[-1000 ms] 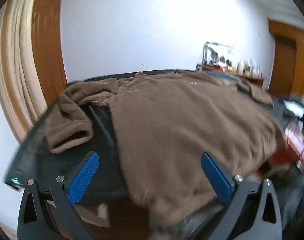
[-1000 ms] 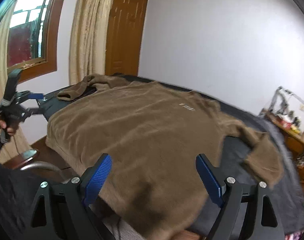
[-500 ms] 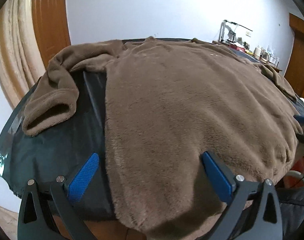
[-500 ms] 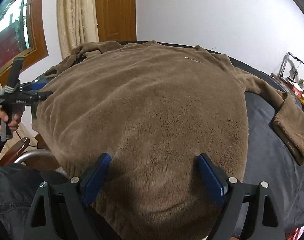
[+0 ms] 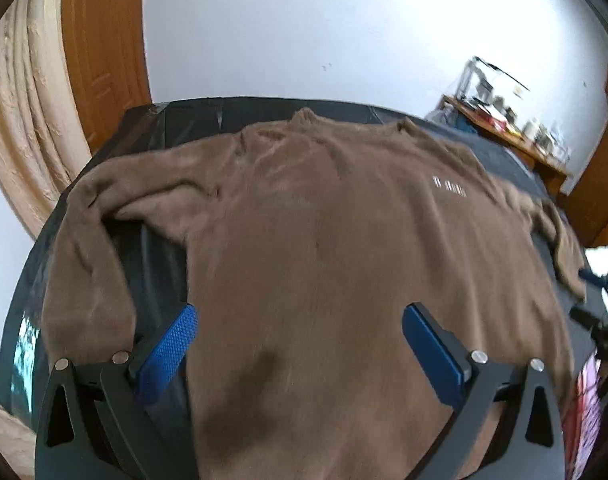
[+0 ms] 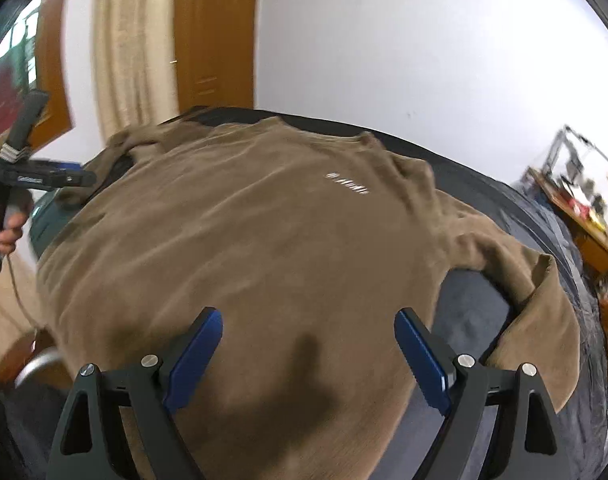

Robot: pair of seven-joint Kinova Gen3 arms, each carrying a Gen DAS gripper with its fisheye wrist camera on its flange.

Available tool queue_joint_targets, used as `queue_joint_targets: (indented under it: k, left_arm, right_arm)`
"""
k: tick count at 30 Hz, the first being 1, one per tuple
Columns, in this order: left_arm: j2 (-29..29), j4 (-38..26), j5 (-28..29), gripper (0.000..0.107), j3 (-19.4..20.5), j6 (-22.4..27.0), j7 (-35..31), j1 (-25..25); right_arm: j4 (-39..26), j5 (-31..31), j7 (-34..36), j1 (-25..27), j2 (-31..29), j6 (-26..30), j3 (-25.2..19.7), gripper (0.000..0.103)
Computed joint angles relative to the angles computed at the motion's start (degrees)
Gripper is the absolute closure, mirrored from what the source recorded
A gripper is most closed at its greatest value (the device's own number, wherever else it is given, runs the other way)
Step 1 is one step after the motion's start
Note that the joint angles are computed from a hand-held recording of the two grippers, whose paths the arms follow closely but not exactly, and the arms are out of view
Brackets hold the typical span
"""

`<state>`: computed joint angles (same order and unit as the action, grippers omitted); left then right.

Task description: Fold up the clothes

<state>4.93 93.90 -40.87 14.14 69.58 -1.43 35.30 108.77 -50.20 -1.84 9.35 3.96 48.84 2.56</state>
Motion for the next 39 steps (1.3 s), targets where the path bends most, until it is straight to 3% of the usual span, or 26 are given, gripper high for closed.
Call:
queue_joint_targets:
  k: [5,9,19,24,27,29,31,36,39]
  left_arm:
    - [2.29,-4.02,3.93,0.004,-3.76,-5.46,-6.37,-5.67]
    - [5.83,-7.48,11.12,0.004,-6.48,-9.32,-12.57,-10.31]
    - [12.21,-11.21,20.65,0.004,-11.32,-13.01,-17.05,-14.29]
    - [15.89,-12.58,17.73,0.004,-13.46,-11.07,-12.86,-12.09]
    - [18.09,-13.93,12.66,0.004,-15.04,-7.91,-11.06,-8.45]
    - [19.29,-14.42,9.59,0.004,-15.48,-6.20,-10.54,-6.50]
    - [20.08,-14.41,7.33,0.004,-15.73,-5.27,-10.20,-5.14]
    - [19.14,-12.57,6.20,0.004,-15.60,-6.68,-8.64,-4.97]
    - [18.94,-12.21,5.89,0.004,-15.41,-6.90,-8.38,-5.00]
  right_arm:
    - [-8.34,4.22,-11.65,-10.18,4.98,-2.33,7.84,0.013]
    - [-14.31,10.60,-20.97,-9.00,8.75,-5.63,4.56,0.013]
    - [-29.10,26.06,-44.27,-16.89,20.25,-12.71,10.22,0.013]
    - [-40.77,34.72,-55.92,-16.78,28.47,-8.59,10.39,0.013]
    - [-46.75,41.49,-62.33,-13.39,32.25,-5.13,5.09,0.013]
    - [-48.84,45.42,-65.15,-12.83,34.09,-3.96,3.94,0.013]
    - [-48.93,49.02,-67.48,-14.11,35.18,-4.33,5.42,0.013]
    - [-41.11,55.47,-71.15,-13.13,32.28,-11.63,4.62,0.013]
    - [-39.36,54.85,-72.55,-9.96,30.68,-10.11,2.04,0.013]
